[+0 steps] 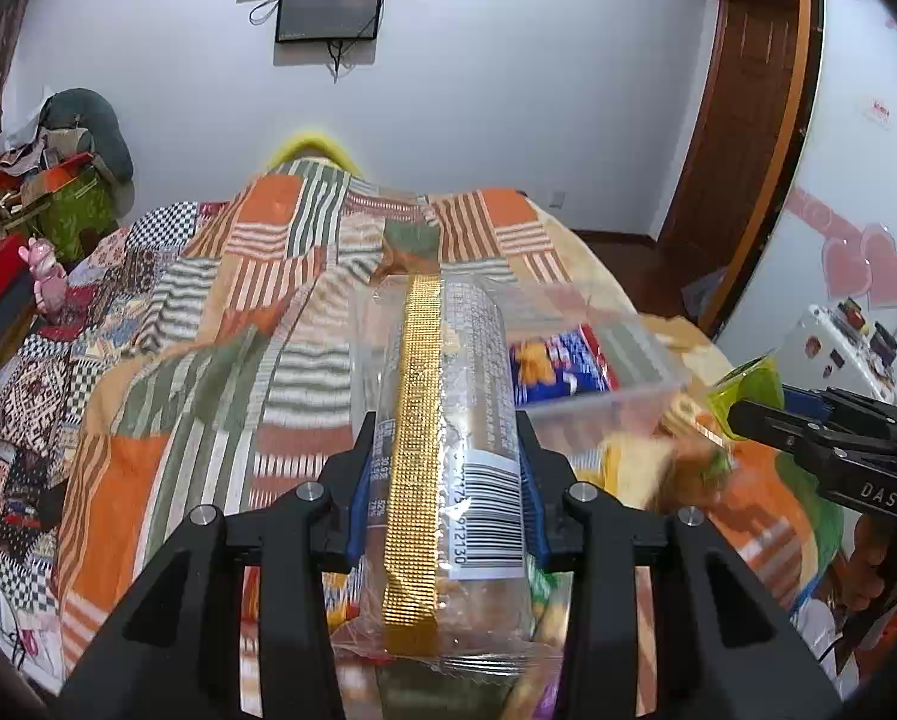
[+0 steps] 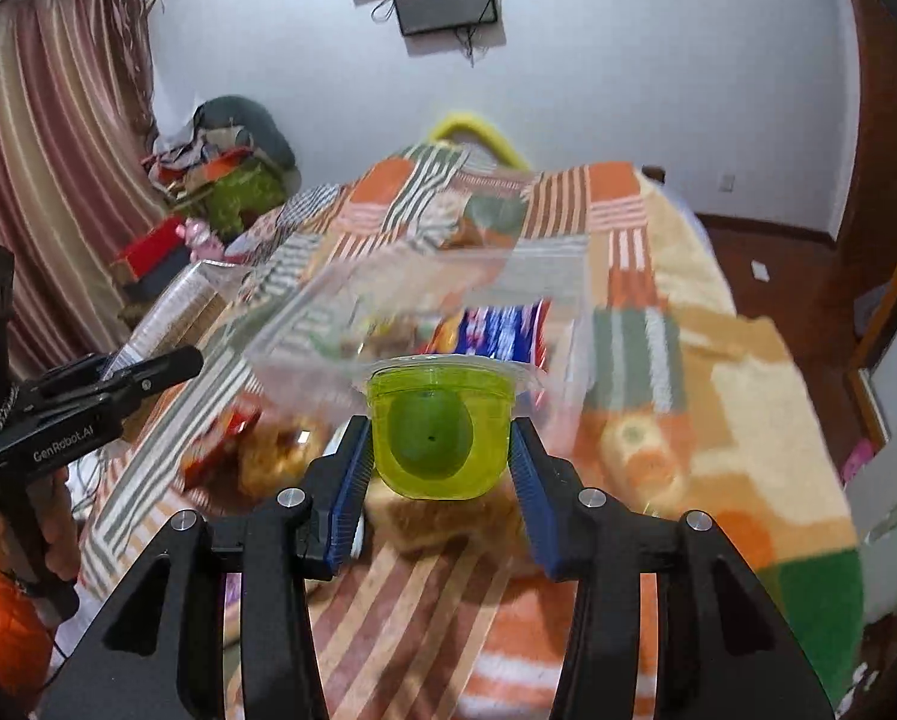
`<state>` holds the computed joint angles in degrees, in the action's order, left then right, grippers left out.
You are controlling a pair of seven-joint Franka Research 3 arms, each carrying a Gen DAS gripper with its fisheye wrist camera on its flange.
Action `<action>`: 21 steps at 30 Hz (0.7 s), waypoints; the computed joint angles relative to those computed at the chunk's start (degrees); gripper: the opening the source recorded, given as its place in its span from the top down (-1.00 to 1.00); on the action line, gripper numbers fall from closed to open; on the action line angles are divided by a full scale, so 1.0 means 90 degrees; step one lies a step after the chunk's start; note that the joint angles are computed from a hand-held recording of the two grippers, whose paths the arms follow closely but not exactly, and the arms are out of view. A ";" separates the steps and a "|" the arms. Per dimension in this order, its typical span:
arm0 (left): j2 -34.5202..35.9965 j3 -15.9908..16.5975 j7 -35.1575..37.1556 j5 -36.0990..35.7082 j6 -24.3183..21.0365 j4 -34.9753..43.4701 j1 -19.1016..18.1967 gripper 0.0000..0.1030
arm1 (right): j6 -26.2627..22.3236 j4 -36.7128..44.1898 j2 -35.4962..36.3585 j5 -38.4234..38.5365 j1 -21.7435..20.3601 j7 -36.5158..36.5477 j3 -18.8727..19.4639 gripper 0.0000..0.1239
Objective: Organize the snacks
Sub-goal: 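Lower the biscuit roll and jelly cup into the clear box and release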
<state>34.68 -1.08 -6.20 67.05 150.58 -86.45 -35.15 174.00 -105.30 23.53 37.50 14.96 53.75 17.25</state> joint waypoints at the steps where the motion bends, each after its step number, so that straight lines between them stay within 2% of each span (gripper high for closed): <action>1: 0.0058 0.0006 0.0049 -0.0018 0.0019 0.0102 0.0031 0.23 | 0.0026 0.0128 0.0085 -0.0106 0.0108 0.0125 -0.0140 0.31; 6: 0.0465 0.0046 0.0540 -0.0381 0.0026 0.0728 0.0173 0.23 | -0.0083 0.0759 0.0503 -0.0737 0.0506 0.0851 -0.0689 0.31; 11: 0.1054 0.0075 0.1341 -0.1185 -0.0064 0.1518 0.0319 0.23 | -0.0316 0.1353 0.0941 -0.1334 0.0699 0.1452 -0.0986 0.31; 18: 0.1973 0.0062 0.2662 -0.2453 -0.0300 0.2722 0.0492 0.23 | -0.1070 0.2389 0.1680 -0.2254 0.1026 0.2311 -0.1494 0.31; 21: 0.2294 0.0067 0.3116 -0.2914 -0.0388 0.3133 0.0525 0.23 | -0.1270 0.2514 0.1790 -0.2473 0.0999 0.2438 -0.1490 0.31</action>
